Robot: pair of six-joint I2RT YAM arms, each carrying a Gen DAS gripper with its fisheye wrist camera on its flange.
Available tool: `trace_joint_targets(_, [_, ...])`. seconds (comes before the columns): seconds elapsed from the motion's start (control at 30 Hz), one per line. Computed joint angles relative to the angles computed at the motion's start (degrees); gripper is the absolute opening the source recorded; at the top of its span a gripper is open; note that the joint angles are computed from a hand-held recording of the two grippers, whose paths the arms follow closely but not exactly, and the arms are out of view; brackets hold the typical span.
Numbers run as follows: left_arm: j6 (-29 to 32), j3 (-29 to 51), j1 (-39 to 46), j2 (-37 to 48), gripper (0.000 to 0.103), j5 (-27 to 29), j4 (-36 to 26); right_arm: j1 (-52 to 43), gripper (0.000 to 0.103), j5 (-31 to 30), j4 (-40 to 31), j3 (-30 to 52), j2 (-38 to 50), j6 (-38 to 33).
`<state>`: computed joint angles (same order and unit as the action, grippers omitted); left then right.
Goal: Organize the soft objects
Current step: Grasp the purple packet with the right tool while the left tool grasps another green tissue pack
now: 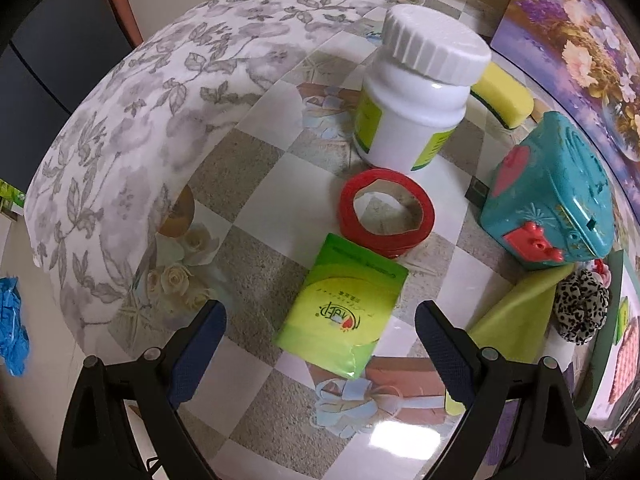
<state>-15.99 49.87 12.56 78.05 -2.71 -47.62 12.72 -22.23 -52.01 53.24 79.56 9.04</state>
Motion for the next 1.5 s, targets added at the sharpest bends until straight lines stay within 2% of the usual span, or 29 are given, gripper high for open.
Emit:
trace_joint_targets(0.07, [0.55, -0.16, 0.39, 0.35, 0.093, 0.54, 0.71, -0.24, 0.080, -0.48, 0.07, 0.05, -0.23, 0.02])
trace_joint_targets(0.1, [0.80, -0.16, 0.62, 0.57, 0.091, 0.74, 0.98, -0.22, 0.073, -0.48, -0.03, 0.13, -0.33, 0.08])
trace_joint_targets(0.13, [1.05, -0.50, 0.85, 0.66, 0.083, 1.02, 1.44, -0.40, 0.063, -0.57, -0.06, 0.17, -0.46, 0.09])
trace_joint_targets(0.17, [1.20, -0.71, 0.97, 0.79, 0.071, 1.51, 1.77, -0.77, 0.063, -0.78, -0.16, 0.18, -0.50, -0.09])
trace_joint_targets(0.23, [0.89, -0.98, 0.57, 1.16, 0.060, 2.47, 2.08, -1.35, 0.058, -1.41, -0.04, 0.36, -0.57, 0.02])
trace_joint_targets(0.47, [-0.77, -1.66, -2.38, 1.27, 0.057, 1.00, 2.63, -2.39, 0.042, -2.68, 0.52, 0.90, -1.09, -0.41])
trace_joint_targets(0.53, [-1.30, -1.89, -2.63, 0.82, 0.057, 1.16, 2.32, -2.68, 0.026, -3.02, 0.38, 0.89, -0.95, -0.86])
trace_joint_targets(0.63, [-1.80, -2.20, -2.80, 0.01, 0.056, 1.78, 2.11, -2.43, 0.013, -3.04, 0.65, 0.86, -0.62, -0.80])
trace_joint_targets(0.9, [-3.66, -2.31, -5.37, -3.78, 0.055, 1.62, -1.06, -2.60, 0.010, -3.17, 1.08, 0.69, -0.56, -1.21])
trace_joint_targets(0.97, [-4.18, -2.40, -6.12, -4.66, 0.055, 1.35, -1.80, -2.62, 0.014, -3.82, 0.65, 0.75, 0.01, -1.51])
trace_joint_targets(1.17, [-6.53, -3.16, -9.61, -7.65, 0.055, 0.43, -4.11, -0.58, 0.015, -3.60, 1.06, 0.66, -0.24, -0.44])
trace_joint_targets(1.2, [-6.89, -3.32, -10.08, -7.99, 0.055, 0.44, -4.23, -0.41, 0.022, -3.73, 1.03, 0.67, -0.37, -0.01])
trace_joint_targets(1.23, [-7.42, -3.43, -10.56, -8.56, 0.055, 0.41, -4.54, -0.36, 0.035, -3.78, 1.04, 0.68, -0.53, 0.32])
trace_joint_targets(1.3, [-8.24, -3.46, -11.47, -9.70, 0.055, 0.57, -5.02, -0.33, 0.052, -4.22, 1.08, 0.76, -1.06, 0.90])
trace_joint_targets(1.5, [-8.87, -3.17, -12.49, -12.04, 0.055, 0.87, -6.31, 0.10, 0.054, -3.80, 1.53, 0.91, -1.83, 1.82])
